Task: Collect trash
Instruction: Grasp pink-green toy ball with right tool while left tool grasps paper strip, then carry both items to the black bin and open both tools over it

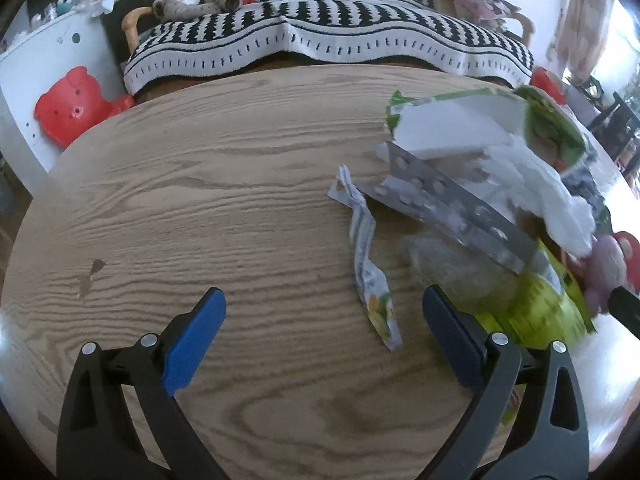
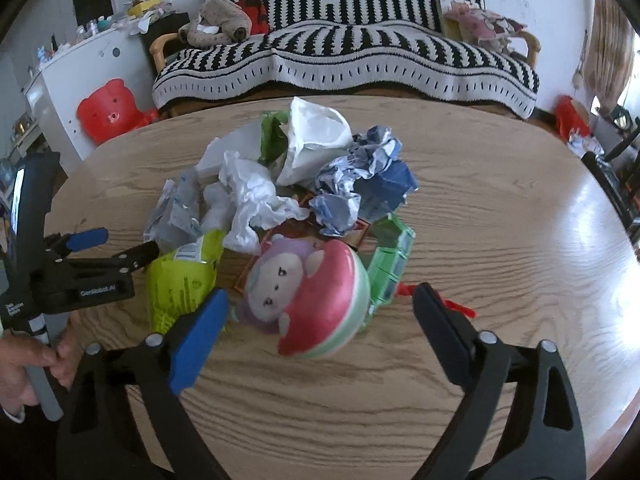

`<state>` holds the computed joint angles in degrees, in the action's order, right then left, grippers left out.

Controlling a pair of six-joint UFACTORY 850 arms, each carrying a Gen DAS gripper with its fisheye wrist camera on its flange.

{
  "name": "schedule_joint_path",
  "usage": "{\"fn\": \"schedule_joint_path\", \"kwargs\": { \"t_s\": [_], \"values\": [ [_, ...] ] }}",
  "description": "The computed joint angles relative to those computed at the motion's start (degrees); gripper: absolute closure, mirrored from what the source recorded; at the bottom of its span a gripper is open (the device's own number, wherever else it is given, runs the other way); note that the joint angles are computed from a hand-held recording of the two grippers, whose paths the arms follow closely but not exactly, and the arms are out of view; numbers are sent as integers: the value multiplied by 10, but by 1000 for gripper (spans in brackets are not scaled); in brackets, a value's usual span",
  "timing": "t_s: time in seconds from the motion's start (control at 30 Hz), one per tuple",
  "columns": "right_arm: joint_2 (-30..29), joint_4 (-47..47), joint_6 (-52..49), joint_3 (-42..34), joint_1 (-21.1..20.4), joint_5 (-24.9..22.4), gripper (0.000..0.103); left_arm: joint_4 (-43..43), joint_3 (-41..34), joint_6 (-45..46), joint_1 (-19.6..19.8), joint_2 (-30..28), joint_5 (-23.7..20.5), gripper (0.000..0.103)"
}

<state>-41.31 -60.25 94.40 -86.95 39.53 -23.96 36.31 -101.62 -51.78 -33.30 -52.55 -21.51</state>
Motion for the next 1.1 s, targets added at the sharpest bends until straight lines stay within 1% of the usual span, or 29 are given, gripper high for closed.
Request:
{"fn": "schedule_joint_path", "kwargs": {
  "t_s": [0.03,0.07,0.1,0.13,0.2,0.23,0.27,0.3,0.43,0.5,0.67,0.77,0.9,1.0,1.1],
  "values": [
    [-2,12,-9,-3,-2,3,29,8,-9,-7,0,-7,-8,12],
    [-5,23,-15,-6,-5,13,35,3,-17,0,0,-12,-13,20],
    [-4,25,-12,-4,-7,23,39,-4,-15,2,1,-11,-4,25],
    [-3,21,-5,-3,-7,26,42,3,-14,-4,1,-9,-6,29],
    [0,21,-5,1,-6,27,44,9,-10,-3,-1,-5,-1,54],
    [6,0,19,8,-5,30,46,6,-9,7,-1,-4,1,62],
    [9,-9,30,12,-4,30,47,6,-8,11,-2,-3,1,77],
    [13,-19,40,16,-3,31,48,-1,-8,24,-3,-2,1,89],
    [40,-105,130,45,4,33,50,-38,5,48,-1,10,8,89],
    [57,-155,186,65,8,34,50,-31,18,36,0,24,16,90],
    [85,-219,257,96,14,31,50,62,55,-62,-6,60,29,90],
    [103,-245,293,117,13,28,50,78,70,-88,-10,78,40,90],
    [136,-265,331,161,13,10,50,164,84,-154,-32,93,42,90],
    [173,-276,364,210,13,-8,50,167,83,-148,-50,96,56,90],
    [217,-277,394,267,11,-31,50,120,73,-94,-70,93,76,90]
  ]
}}
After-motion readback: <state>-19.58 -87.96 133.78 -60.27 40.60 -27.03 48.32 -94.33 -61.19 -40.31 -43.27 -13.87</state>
